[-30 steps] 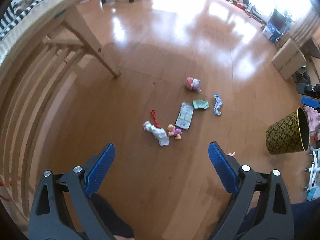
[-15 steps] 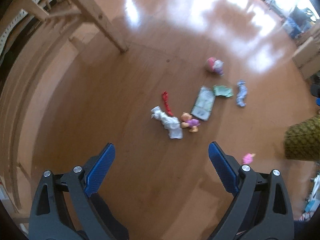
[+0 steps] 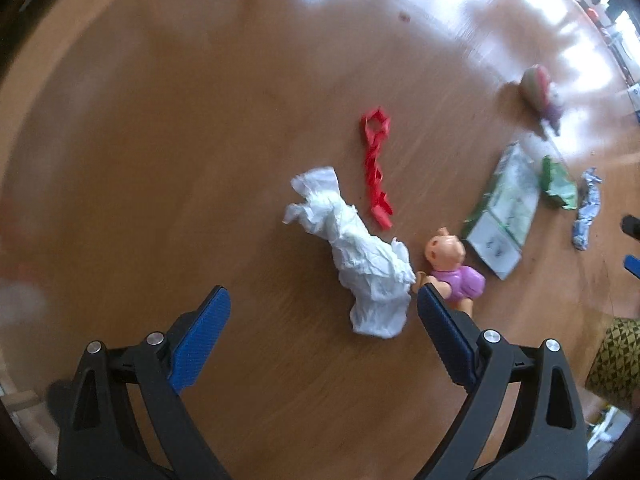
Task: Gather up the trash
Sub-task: 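Grasp the white tissue with the left tool while the right grasps the silver wrapper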
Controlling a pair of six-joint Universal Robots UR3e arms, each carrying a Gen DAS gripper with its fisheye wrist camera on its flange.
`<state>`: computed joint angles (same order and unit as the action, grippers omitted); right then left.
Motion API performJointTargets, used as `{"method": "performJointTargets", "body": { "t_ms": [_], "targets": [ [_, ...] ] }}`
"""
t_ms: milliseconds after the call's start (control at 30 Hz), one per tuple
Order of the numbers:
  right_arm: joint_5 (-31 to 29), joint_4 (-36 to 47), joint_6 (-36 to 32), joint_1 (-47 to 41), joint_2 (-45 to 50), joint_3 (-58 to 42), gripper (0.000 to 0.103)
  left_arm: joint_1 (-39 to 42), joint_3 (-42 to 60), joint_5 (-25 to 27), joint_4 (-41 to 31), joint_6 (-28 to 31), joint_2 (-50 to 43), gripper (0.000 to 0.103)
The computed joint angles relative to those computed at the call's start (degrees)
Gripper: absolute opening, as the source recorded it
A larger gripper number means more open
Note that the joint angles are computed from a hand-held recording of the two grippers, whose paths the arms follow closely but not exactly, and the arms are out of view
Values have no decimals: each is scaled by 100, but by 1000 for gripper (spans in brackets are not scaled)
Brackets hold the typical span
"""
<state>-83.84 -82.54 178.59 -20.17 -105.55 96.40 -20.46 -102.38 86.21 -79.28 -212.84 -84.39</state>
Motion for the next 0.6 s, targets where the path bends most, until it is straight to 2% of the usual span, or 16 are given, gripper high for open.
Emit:
{"method": "performJointTargets", "body": {
  "t_ms": [67,133,167,200,233,267,300,333,367,400,533,600],
  "targets": [
    [-130,-596,140,101,354,339,87,34,-328,-99,281,15,-53,91],
    [-298,-1056,212,229,660,563,76,38,-568,-68,515,14,-44,92],
    [-337,-1170,237,253,740,628,71,-69,-639,127,713,-10,-42,92],
    [-338,-1266,251,247,811,710,61,-128,-663,227,799,38,-57,92],
    [-389,-1358,260,266,808,764,60,-162,-660,274,829,70,-65,91],
    [-469,-1437,229,339,802,764,48,-173,-671,284,869,128,-47,88],
    [-502,-1404,171,384,809,715,24,-221,-661,342,890,179,-5,73],
    [-451,-1272,100,373,794,643,24,-280,-608,421,852,232,41,45],
    [-359,-1051,34,309,701,546,24,-244,-565,319,769,356,105,31],
    [-336,-884,-2,277,608,448,23,-217,-467,245,593,414,121,20],
    [-191,435,-298,89,132,-541,23,-228,333,253,-451,277,294,17],
    [-108,1437,-527,-33,-73,-1454,23,-335,1022,363,-1099,276,268,17]
  ]
}}
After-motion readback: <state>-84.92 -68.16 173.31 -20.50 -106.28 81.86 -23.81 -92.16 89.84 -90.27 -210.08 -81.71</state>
